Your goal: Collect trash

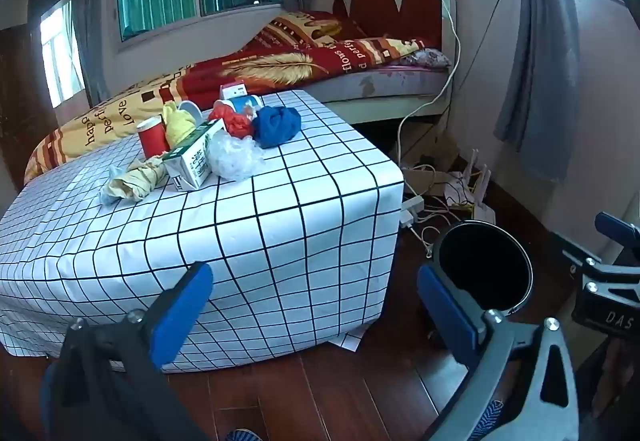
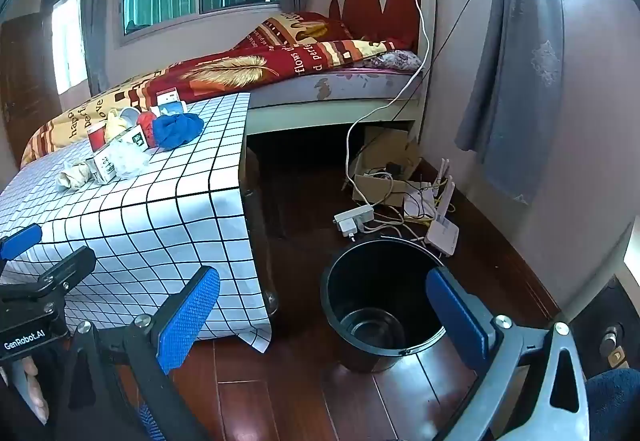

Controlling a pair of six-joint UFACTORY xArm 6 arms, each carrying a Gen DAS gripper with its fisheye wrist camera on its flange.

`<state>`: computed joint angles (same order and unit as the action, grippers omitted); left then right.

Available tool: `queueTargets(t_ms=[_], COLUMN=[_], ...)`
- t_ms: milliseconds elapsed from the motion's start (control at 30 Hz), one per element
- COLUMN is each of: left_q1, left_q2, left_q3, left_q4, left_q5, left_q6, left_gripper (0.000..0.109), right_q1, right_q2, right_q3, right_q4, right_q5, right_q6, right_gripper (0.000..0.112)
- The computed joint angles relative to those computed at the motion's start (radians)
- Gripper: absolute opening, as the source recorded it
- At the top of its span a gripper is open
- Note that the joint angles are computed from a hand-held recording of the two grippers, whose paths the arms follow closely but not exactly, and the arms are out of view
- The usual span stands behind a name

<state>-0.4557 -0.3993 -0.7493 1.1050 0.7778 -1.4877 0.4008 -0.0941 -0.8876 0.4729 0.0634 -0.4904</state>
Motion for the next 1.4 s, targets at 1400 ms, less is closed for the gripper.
queueTargets(t_ms=[1400], left_q1=[-0.011], left_q2=[0.016], left_q3=[-0.011], left_q4=[-0.023], left_q5=[-0.012], left_q6=[-0.001], left_gripper=[0.103], right_q1=[-0.009], right_q2=[-0.006], right_q3=[0.008], right_q4=[-0.061], right_q5=[-0.004], right_q6=[0.038], right_gripper=[0.103])
